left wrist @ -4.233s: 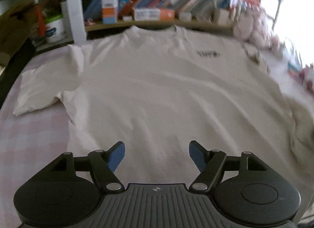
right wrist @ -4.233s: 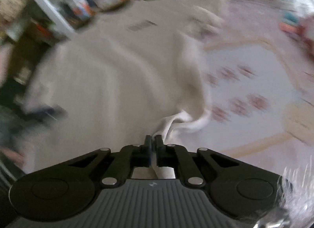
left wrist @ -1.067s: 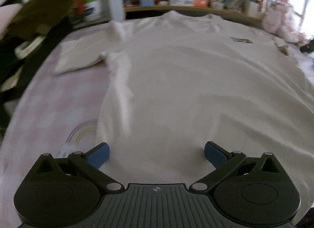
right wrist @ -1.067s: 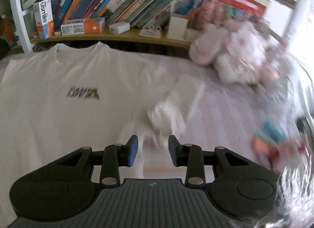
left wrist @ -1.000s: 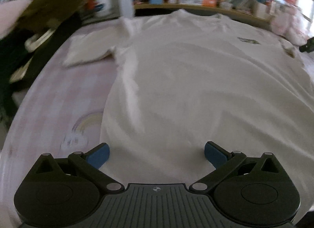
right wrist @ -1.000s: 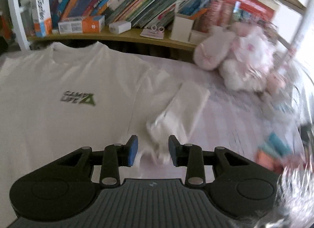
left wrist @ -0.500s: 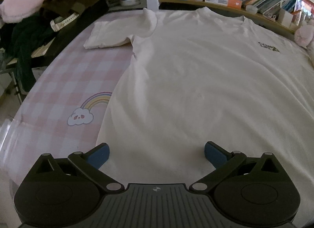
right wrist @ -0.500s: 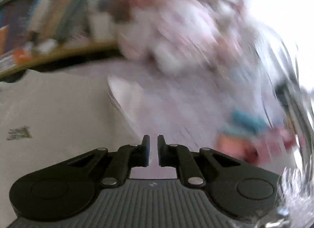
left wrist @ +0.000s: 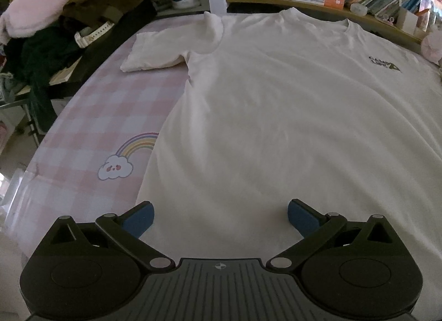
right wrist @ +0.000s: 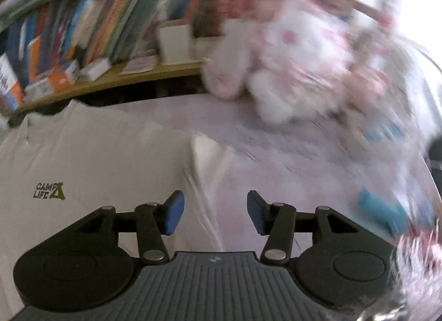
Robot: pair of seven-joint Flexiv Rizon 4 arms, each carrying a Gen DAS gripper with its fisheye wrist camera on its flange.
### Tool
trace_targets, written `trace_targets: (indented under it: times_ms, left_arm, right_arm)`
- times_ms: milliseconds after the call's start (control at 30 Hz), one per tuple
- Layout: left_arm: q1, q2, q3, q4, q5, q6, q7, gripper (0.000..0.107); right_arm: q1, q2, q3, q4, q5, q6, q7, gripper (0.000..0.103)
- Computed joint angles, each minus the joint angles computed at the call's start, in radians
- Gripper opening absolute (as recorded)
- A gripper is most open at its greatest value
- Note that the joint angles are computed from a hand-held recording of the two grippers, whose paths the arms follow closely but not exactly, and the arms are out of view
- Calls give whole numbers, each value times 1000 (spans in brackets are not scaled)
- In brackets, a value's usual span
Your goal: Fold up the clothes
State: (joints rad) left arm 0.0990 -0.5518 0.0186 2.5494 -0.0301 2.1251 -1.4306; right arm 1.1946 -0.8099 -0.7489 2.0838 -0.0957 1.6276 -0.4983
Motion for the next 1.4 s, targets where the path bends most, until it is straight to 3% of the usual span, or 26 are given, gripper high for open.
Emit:
trace_targets:
  times_ms: [133,167,200,233,267,367,500,567,733,1067,1233,1400]
  left_arm:
    - [-16,-2,4,-3,-22,-1,-15,103]
    - [-21,-2,6,-1,-31,-2,-23,103]
    - [-26,-1,7,-1,-40,-2,-31,103]
    - [-22,-3,5,0,-37,0,-36,103]
    - [-17,-4,3,0,-34,2,-41,103]
    - [9,-4,-10,-3,-14,-5,-52,103]
    - [35,1,-21,-10,6,-30,-58,103]
    - [23,6,-12,-13,2,-44,-50,103]
    - [-40,14,28,-19,-38,-64,-8,103]
    - [-128,14,70,-23,-133,-71,58,103]
    - [-171,47,100,-9,-159,-111,126,103]
    - [-62,74,49,25,-81,-22,102,103]
  right_arm:
    - [-170,-6,147,-151,-103,-118,-43,43]
    - [-224,0,200,-179,-137,-150,-41,34]
    - [-255,3,235,-198,-132,-176,-60,9]
    - [-258,2,243,-206,-91,-187,-96,5]
    - [-241,5,219,-186,-100,-171,-66,5]
    - [-105,17,43,-61,-172,-137,174,5]
    - [-104,19,53,2,-109,-82,234,5]
    - [-131,19,83,4,-109,-72,234,8]
    - [-104,-49,31,-2,-70,9,199,8]
    - [-131,-97,19,-104,-76,-84,177,5]
    - [-115,-72,10,-77,-114,-111,194,8]
    - [-7,-67,-91,11,-132,-78,197,20]
